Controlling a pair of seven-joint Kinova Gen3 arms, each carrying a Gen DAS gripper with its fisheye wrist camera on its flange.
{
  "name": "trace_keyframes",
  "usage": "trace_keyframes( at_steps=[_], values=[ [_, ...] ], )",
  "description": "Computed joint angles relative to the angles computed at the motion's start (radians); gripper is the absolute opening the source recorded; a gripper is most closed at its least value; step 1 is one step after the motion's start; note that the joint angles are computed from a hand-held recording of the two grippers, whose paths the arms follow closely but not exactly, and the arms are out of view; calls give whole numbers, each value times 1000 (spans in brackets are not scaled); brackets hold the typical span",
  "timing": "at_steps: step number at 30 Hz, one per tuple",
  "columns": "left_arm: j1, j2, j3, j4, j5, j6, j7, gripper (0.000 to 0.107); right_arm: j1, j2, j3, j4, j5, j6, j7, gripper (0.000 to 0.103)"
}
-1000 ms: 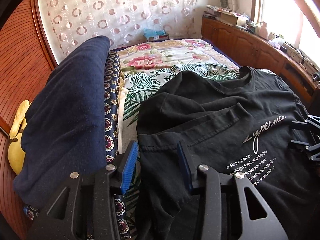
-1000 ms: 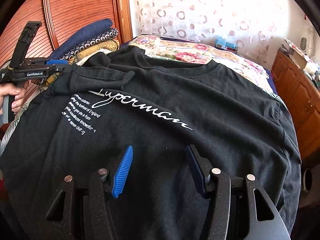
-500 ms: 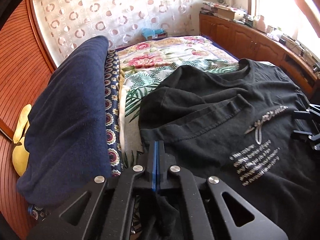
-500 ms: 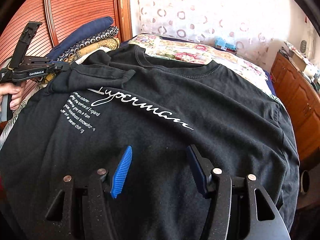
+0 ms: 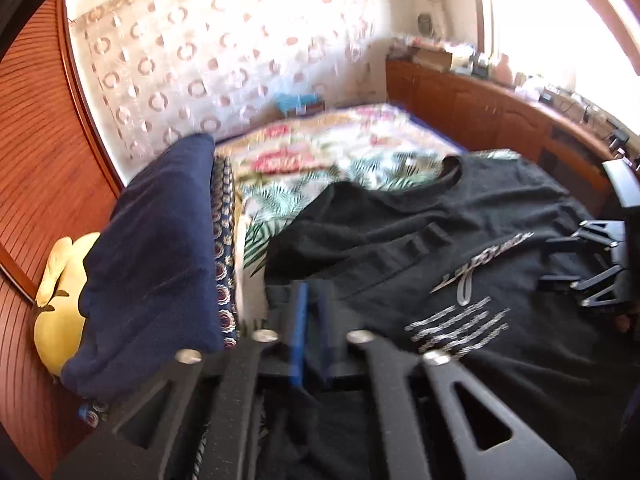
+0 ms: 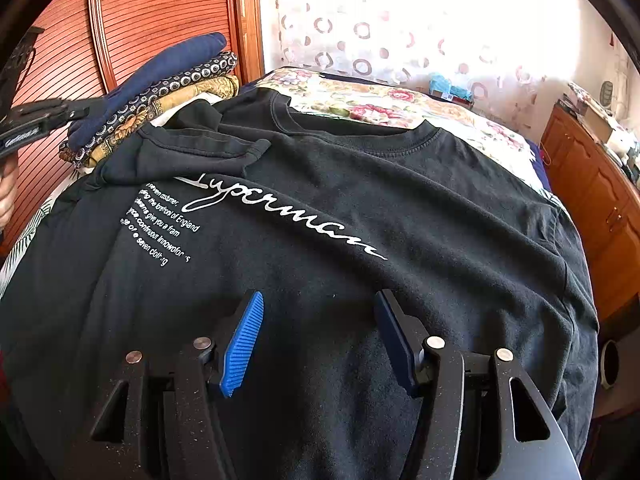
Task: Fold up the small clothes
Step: 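Grasp the shirt side with the left gripper and fold it toward the middle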
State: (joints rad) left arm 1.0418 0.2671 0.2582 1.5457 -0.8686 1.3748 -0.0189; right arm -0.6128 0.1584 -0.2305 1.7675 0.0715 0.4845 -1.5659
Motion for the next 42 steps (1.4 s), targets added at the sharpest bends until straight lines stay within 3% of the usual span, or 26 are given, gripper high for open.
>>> trace_keyframes(
  at_steps=[1, 2, 10, 14, 16, 18, 23, 28, 37, 42],
  values=[
    [-25, -6, -2, 4, 29, -24, -25, 39, -1, 0, 1, 0, 1, 0, -1, 61],
    [-58, -12, 1, 9, 61, -50, -56, 42, -2, 0, 1, 0, 4, 1, -3, 61],
    [-166, 14, -33, -11, 225, -106, -224, 42, 0, -1, 0, 0, 2, 0, -1, 61],
    [-186, 52, -48, -52, 283, -78, -296, 38, 0, -1, 0, 1, 3, 0, -1, 61],
    [-176, 70, -58, -75, 286, -46, -310, 21, 2, -1, -1, 1, -2, -1, 3, 62],
    [-159, 67, -65, -72, 274, -44, -307, 5, 3, -1, -1, 2, -4, -2, 6, 62],
    [-65, 34, -56, -53, 164, -18, -220, 5, 4, -1, -1, 2, -8, -3, 10, 62],
    [39, -2, 0, -19, 50, -33, -99, 5, 2, 0, 0, 2, -5, -4, 7, 62],
    [124, 31, 29, -31, 10, -97, -28, 6, 4, 0, 0, 3, -8, -6, 11, 63],
    [179, 20, 17, 3, -52, -118, 95, 9, 2, 0, 1, 4, -5, -7, 8, 63]
  ],
)
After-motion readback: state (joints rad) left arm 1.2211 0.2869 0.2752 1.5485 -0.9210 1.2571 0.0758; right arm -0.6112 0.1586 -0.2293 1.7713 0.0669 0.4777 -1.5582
